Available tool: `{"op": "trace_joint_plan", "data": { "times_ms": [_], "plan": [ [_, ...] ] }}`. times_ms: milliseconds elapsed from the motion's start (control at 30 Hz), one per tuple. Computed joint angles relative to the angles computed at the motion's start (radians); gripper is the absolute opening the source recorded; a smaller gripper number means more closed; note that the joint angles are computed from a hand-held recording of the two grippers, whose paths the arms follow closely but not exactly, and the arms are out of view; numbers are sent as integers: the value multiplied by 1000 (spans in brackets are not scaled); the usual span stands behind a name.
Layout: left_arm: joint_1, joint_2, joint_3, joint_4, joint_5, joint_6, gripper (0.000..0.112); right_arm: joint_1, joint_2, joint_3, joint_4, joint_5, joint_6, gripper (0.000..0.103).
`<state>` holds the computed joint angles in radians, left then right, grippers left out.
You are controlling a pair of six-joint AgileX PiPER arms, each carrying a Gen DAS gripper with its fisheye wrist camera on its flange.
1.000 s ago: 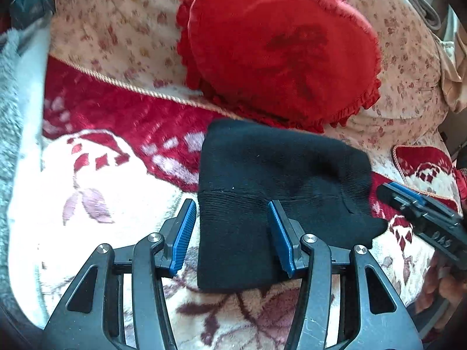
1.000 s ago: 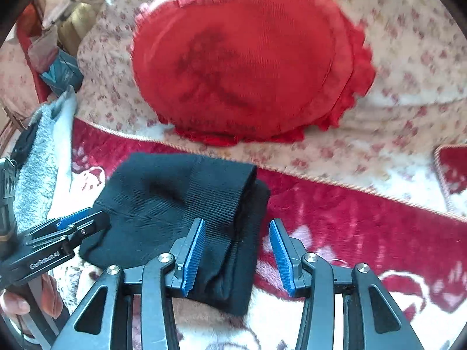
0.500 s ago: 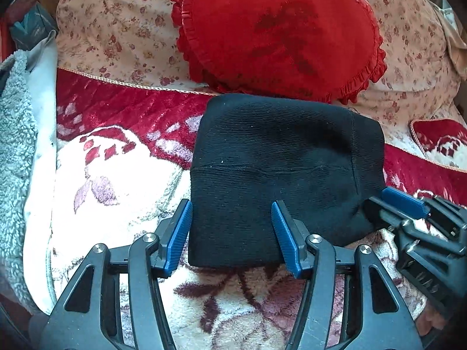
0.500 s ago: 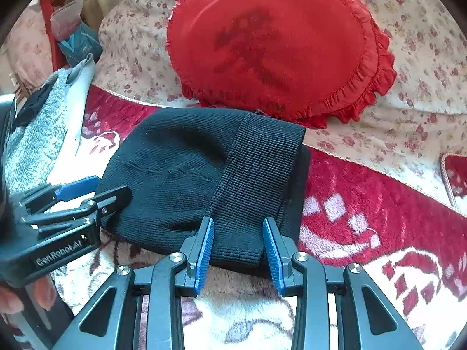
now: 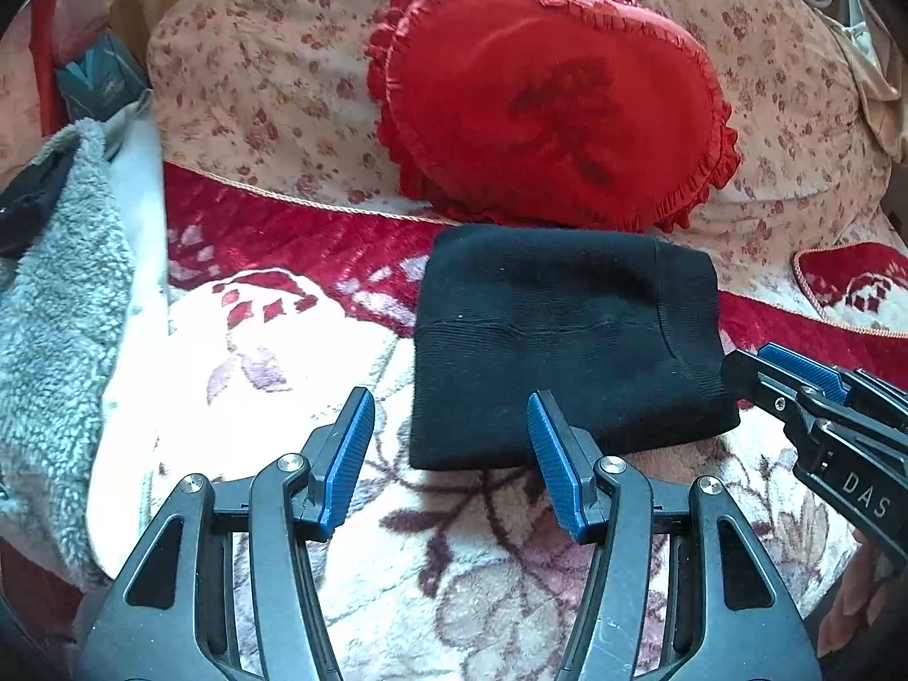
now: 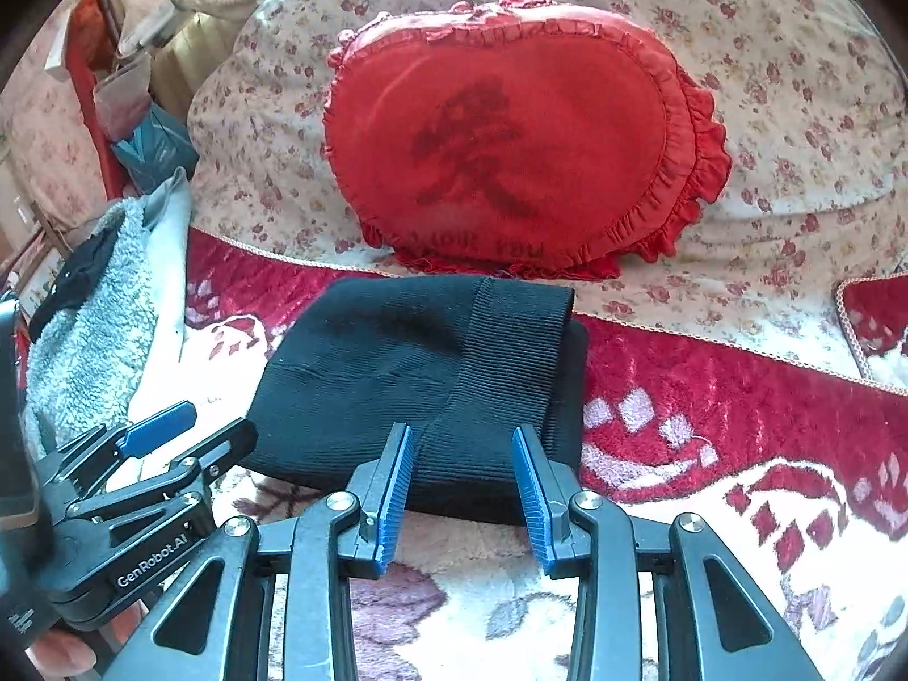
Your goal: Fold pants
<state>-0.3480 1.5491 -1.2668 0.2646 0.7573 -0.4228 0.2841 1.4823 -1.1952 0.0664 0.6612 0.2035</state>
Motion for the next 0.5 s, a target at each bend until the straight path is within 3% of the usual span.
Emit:
{"op": "trace_joint_plan", "data": {
  "times_ms": [500],
  "plan": [
    [-12,-81,44,53,14,-68,56,64,-42,11,-37,21,61,37]
  ]
}}
